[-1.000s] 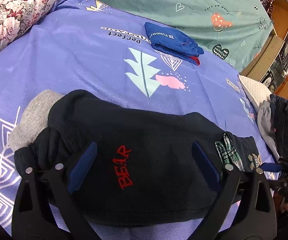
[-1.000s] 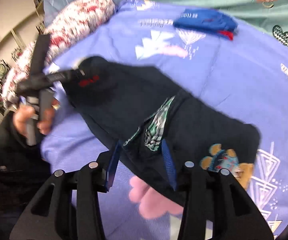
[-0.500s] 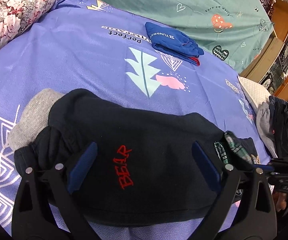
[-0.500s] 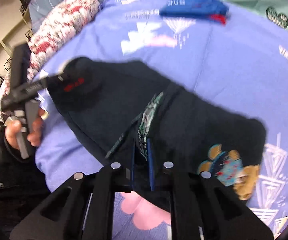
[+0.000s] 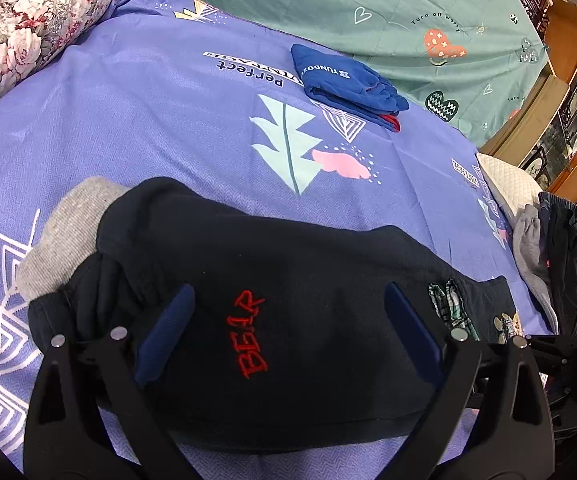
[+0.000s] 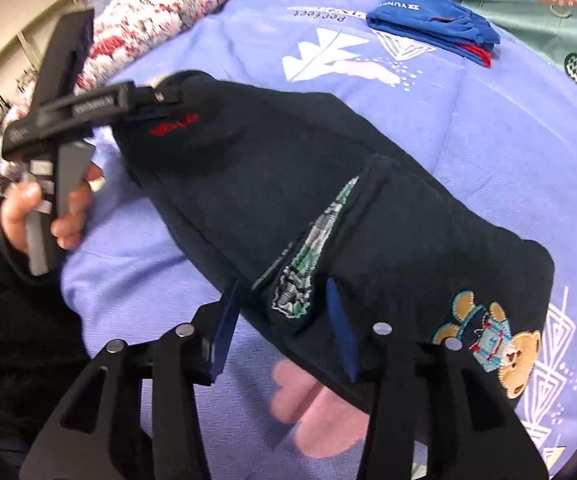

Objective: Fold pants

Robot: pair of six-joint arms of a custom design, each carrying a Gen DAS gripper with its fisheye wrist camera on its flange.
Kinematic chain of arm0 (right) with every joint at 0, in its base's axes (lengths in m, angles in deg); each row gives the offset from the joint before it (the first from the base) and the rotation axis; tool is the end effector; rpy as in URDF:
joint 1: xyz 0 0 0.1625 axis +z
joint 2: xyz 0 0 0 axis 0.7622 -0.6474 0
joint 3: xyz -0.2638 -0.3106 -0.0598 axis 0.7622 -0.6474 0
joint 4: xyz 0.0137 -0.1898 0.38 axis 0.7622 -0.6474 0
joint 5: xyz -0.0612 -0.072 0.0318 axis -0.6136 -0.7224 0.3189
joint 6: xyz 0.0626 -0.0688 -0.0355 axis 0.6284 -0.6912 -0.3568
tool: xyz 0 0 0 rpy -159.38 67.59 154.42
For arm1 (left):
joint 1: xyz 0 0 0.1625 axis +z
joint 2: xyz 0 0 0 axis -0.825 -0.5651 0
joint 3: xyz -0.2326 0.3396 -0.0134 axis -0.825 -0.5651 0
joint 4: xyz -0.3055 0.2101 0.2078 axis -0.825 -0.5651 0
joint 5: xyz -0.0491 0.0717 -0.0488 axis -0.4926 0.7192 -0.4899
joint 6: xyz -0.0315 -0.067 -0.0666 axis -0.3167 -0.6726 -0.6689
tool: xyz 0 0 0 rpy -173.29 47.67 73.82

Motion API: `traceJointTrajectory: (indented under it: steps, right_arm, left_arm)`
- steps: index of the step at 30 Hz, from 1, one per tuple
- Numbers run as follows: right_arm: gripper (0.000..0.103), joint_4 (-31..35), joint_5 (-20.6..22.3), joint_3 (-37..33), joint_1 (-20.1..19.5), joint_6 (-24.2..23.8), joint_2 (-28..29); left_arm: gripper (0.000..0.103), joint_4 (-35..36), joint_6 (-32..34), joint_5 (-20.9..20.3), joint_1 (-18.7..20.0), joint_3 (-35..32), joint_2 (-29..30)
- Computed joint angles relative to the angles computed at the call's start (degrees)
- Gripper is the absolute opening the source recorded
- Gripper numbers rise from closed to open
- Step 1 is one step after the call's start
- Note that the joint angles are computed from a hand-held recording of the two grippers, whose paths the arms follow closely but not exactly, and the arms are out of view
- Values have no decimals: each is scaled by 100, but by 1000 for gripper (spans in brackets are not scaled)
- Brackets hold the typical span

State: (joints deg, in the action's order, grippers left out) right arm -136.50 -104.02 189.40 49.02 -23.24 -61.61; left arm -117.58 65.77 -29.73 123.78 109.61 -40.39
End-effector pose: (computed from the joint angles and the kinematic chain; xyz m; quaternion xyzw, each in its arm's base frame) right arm 0.1626 -0.5709 0.1267 0.0901 -0.9223 0.2168 0.3069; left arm -0.1443 -0.7666 0.1091 0.3245 0.9273 -0.1671 0.0825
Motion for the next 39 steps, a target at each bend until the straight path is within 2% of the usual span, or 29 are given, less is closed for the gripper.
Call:
traceJointTrajectory:
  steps: [2, 3, 4, 5, 6, 11, 13, 16, 18, 20, 21, 23, 25, 27, 32, 37, 38, 39]
  right_arm:
    - [46, -95, -229, -83, 35, -88, 155]
    - [41, -179, -301, -113, 39, -125, 207]
    - [35, -215, -235, -104, 21, -110, 183]
    - [21, -222, -128, -70, -10, -73, 119]
    - [15, -287, -35, -34, -38, -12, 41]
    - [15, -688, 257, 30, -18, 20, -267]
    - [15, -842, 287, -58, 13, -65, -185]
    - [15, -628, 375, -274, -65, -101, 127]
    - [20, -301, 393, -361, -169, -93, 327]
    - [23, -430, 315, -324, -128, -279, 349]
    - [29, -419, 327, -291, -102, -295, 291]
    - [36, -667, 352, -168, -58, -446, 207]
    - [41, -1018, 637, 44, -68, -571, 27]
    - [48, -1398, 928, 245, -142, -565, -165]
    - [49, -1834, 1345, 621, -495, -123, -546]
    - [49, -2217, 1673, 1000, -756, 31, -759]
    - [49, -2296, 1716, 1048, -801, 61, -786]
    - [49, -2427, 1779, 1129, -867, 105, -833]
  left_arm:
    - [97, 7, -13, -33, 9, -13, 2]
    - [97, 16, -20, -43, 11, -19, 2]
    - [97, 24, -23, -54, 12, -26, 4]
    - [97, 28, -24, -59, 13, -30, 5]
    - [97, 33, -25, -72, 16, -34, 4]
    - [97, 29, -105, -293, 72, -40, -39]
    - [97, -42, -202, -455, 106, 4, -116]
    - [97, -178, -444, -714, 175, 219, -443]
    - [98, 244, -712, -786, 246, 214, -683]
    - [99, 788, -1027, -621, 317, 98, -809]
    - [99, 1141, -1247, -497, 364, -3, -838]
    - [99, 1629, -1672, -521, 478, -174, -822]
    - [99, 1949, -2060, -646, 581, -330, -733]
    - [99, 1983, -2283, -609, 594, -392, -630]
    - [100, 1645, -2604, -374, 514, -604, -272]
    - [99, 1500, -3197, -627, 611, -1079, 87]
    - [98, 1509, -3234, -701, 623, -1104, 107]
    - [85, 1569, -3209, -751, 626, -1125, 118]
